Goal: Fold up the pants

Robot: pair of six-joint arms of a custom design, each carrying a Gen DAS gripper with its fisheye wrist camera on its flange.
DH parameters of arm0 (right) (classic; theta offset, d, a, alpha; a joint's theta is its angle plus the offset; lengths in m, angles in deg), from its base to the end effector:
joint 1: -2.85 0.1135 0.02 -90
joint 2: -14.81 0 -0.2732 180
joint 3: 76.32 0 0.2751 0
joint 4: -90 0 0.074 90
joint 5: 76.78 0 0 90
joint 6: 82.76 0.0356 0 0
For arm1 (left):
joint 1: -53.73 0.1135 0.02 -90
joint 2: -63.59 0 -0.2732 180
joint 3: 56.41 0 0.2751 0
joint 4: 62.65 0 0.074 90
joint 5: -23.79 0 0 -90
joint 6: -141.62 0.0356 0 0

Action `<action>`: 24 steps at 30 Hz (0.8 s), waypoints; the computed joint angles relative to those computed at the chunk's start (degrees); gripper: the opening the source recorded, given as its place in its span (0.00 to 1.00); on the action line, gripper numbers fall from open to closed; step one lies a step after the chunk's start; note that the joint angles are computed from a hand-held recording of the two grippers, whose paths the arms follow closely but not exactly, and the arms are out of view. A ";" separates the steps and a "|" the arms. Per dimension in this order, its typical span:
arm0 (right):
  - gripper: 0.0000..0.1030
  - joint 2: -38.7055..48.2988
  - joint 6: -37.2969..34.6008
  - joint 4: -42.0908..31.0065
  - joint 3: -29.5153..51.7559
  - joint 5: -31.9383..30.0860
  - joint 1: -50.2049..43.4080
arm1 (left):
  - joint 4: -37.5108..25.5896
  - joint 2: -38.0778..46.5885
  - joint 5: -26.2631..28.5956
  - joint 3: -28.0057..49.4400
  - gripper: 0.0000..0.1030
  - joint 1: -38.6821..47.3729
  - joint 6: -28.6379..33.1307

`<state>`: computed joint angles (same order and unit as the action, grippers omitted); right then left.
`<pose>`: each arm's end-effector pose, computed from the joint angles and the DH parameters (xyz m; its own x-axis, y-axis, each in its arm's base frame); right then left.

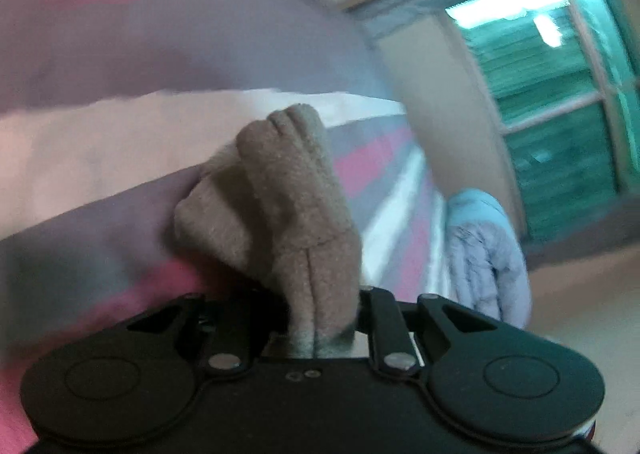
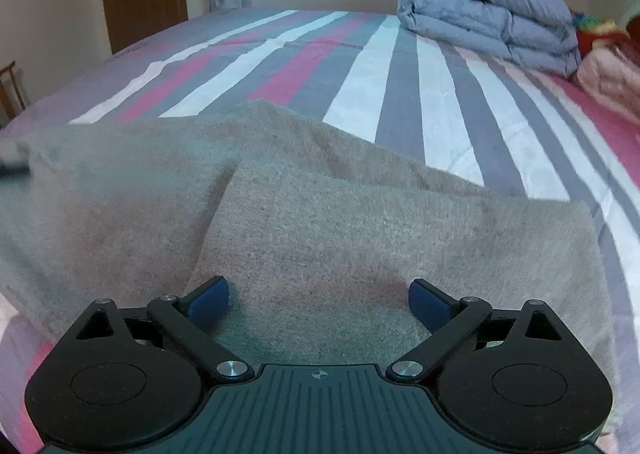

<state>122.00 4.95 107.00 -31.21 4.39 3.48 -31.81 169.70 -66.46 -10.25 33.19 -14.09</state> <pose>0.3066 0.0088 0.0541 -0.7027 -0.0472 -0.7099 -0.1474 0.9858 0.0804 0.3084 -0.1154 0.0845 -0.5039 -0.7845 -0.3613 -0.2724 0.5413 -0.7955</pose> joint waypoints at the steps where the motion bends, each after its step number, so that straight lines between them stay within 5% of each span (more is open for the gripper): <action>1: 0.93 -0.46 -0.36 0.09 -0.33 0.34 0.18 | -1.14 -1.48 -0.06 0.58 0.08 -0.59 1.25; 11: 0.93 -1.94 -2.09 0.27 -3.45 -1.14 -0.95 | -14.28 -6.29 -0.14 13.68 0.07 -13.37 13.40; 24: 0.93 -11.16 -8.10 -14.03 -3.02 -21.60 -28.23 | -28.92 15.45 -4.37 42.23 0.08 -31.63 21.01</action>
<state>110.84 -3.15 92.97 -34.23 -17.22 -24.75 -60.73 185.15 -70.83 31.98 1.56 6.93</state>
